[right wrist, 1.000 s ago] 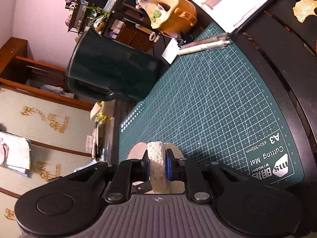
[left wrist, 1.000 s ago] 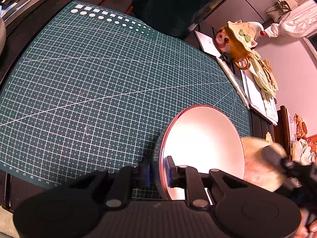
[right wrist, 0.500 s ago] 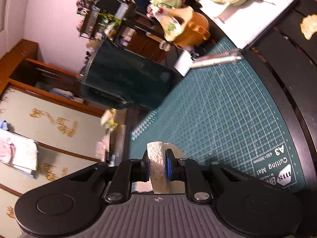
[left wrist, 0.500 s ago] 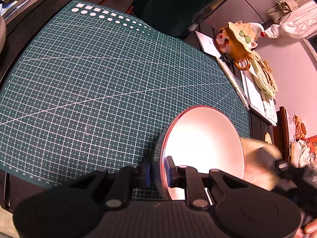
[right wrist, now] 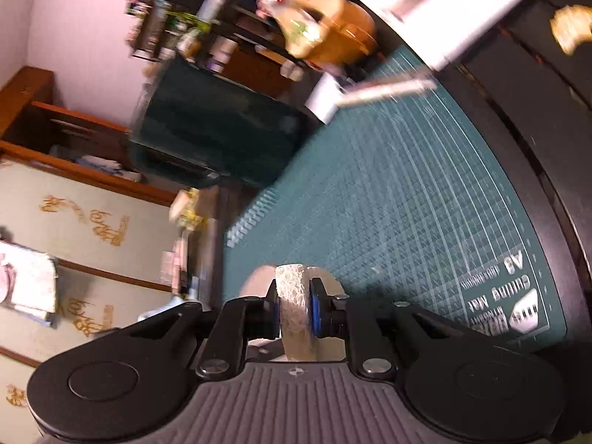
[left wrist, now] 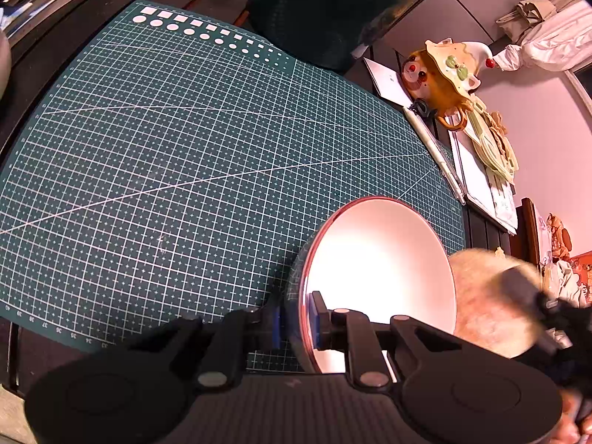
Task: Clean bowl
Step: 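Rub the sponge along the bowl's outer wall near the rim with the right gripper, then scrub the cream sponge in circles on the white bowl's outer wall with the right gripper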
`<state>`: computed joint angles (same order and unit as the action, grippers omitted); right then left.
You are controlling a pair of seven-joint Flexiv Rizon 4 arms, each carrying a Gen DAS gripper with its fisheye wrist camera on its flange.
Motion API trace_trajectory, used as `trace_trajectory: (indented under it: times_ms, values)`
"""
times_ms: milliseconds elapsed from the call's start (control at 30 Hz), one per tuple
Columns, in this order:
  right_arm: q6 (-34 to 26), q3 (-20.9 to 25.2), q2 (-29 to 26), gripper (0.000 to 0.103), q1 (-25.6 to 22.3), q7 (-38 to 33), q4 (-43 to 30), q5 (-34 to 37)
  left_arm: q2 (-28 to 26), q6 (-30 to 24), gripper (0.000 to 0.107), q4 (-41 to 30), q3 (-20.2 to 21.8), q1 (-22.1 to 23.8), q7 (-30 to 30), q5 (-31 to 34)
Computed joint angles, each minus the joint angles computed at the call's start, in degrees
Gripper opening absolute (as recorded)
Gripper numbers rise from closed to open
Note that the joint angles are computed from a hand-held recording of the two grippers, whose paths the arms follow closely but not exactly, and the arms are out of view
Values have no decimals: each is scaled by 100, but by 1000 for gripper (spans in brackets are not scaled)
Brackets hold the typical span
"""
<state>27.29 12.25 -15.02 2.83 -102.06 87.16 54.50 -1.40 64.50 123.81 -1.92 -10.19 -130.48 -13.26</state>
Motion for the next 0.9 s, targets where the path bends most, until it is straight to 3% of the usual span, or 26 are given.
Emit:
trace_trajectory:
  times_ms: [300,533,700,833,900]
  values:
    - [-57,-5,55,16,-110,-157,-59,258,-125,46,16,-64,6,32,91,-34]
    - [36,-24,19,16,77,75,52,-121,-373,75,16,-269,7,57,120,-28]
    - [96,-16,157,16,-103,-369,4,430,-406,82,16,-289,7,53,158,-80]
    - [128,-59,59,16,75,17,77,13,-430,105,16,-311,18,36,73,-24]
    - [71,-42,85,16,-8,-26,36,163,-422,81,16,-320,24,30,54,21]
